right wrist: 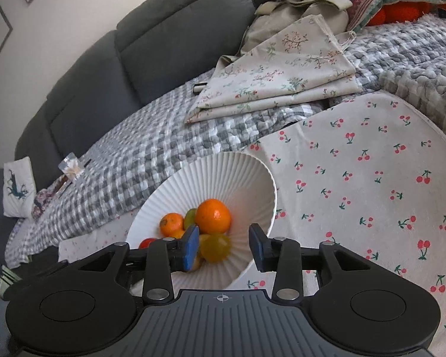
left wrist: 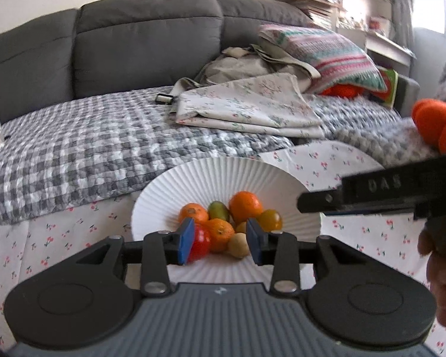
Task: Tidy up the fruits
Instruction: 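Open the left gripper over the bowl while the right releases its fruit, then move both open grippers back to the last lime and tan fruit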
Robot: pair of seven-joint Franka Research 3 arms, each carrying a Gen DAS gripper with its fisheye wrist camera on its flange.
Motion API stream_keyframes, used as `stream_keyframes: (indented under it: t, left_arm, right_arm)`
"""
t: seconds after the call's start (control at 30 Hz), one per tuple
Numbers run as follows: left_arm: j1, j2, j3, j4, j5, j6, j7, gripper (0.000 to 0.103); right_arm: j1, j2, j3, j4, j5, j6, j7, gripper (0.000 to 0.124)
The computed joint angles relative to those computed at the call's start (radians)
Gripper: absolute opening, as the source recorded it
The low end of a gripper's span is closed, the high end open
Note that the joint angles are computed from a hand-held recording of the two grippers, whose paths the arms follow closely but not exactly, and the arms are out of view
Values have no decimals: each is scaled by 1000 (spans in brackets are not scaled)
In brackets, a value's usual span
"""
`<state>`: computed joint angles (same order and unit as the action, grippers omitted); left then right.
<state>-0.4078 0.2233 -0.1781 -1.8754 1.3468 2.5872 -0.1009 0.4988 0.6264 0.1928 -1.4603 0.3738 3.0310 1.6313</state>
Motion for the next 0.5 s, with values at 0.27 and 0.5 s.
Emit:
stream_keyframes:
  t: [0.27, 0.5]
  left_arm:
    - [37, -60, -4, -71, -40, 22, -71, 37]
    - [68, -99, -21, -127, -147, 39, -21, 41]
  right_arm:
    - [-14, -32, 26, -30, 17, 7, -19, 37]
    - [-28, -64, 57, -64, 42, -2, -61, 38]
